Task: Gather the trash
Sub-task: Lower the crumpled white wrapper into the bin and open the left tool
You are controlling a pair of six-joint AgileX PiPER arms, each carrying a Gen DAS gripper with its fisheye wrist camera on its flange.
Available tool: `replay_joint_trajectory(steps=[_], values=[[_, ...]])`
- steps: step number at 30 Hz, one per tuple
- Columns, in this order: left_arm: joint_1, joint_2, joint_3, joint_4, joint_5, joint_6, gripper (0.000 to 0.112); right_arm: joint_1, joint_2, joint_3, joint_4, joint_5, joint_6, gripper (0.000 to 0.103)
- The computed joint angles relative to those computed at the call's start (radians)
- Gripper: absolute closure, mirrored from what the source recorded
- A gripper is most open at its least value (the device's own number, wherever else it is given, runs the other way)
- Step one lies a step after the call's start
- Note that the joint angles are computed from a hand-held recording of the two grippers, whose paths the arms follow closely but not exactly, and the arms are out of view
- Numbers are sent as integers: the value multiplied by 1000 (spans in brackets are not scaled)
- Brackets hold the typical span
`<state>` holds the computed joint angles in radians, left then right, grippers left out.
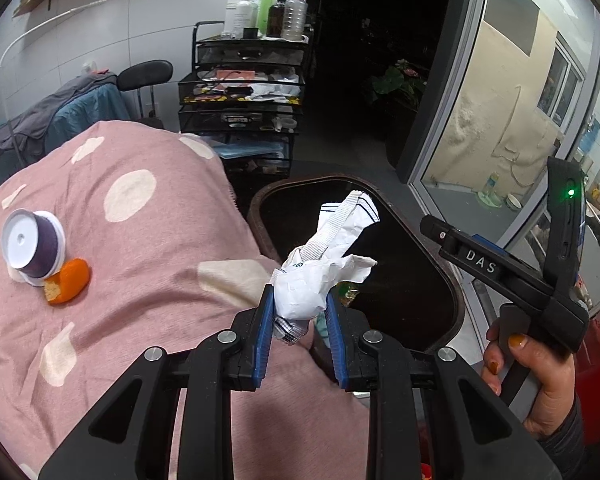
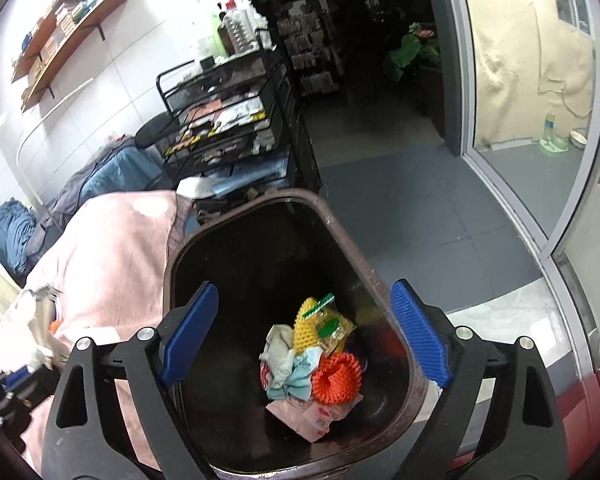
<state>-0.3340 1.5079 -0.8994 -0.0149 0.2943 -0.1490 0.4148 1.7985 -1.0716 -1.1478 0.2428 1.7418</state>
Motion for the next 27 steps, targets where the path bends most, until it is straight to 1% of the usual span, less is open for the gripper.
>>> replay_joint_trajectory(steps=[3, 6, 8, 12, 19, 25, 27], values=[[-8, 36, -35, -18, 13, 20, 87, -5, -13, 9, -53, 17, 63, 13], [-11, 73, -68, -56, 28, 54, 87, -15, -20, 14, -59, 25, 77, 13], [-14, 94, -86, -47, 36, 48, 87, -21, -24, 15, -48, 29, 68, 12], [-37, 135, -121, 19, 49, -12, 87, -27, -26, 16, -53, 31, 78, 12], [-57, 196, -175, 71, 74, -49, 87, -31, -32, 30, -117, 52, 165, 9], [-72, 225, -197, 103, 82, -70, 84, -39, -33, 36, -129, 50, 192, 9], [-76, 232, -201, 115, 86, -78, 81, -42, -34, 36, -125, 47, 185, 9]])
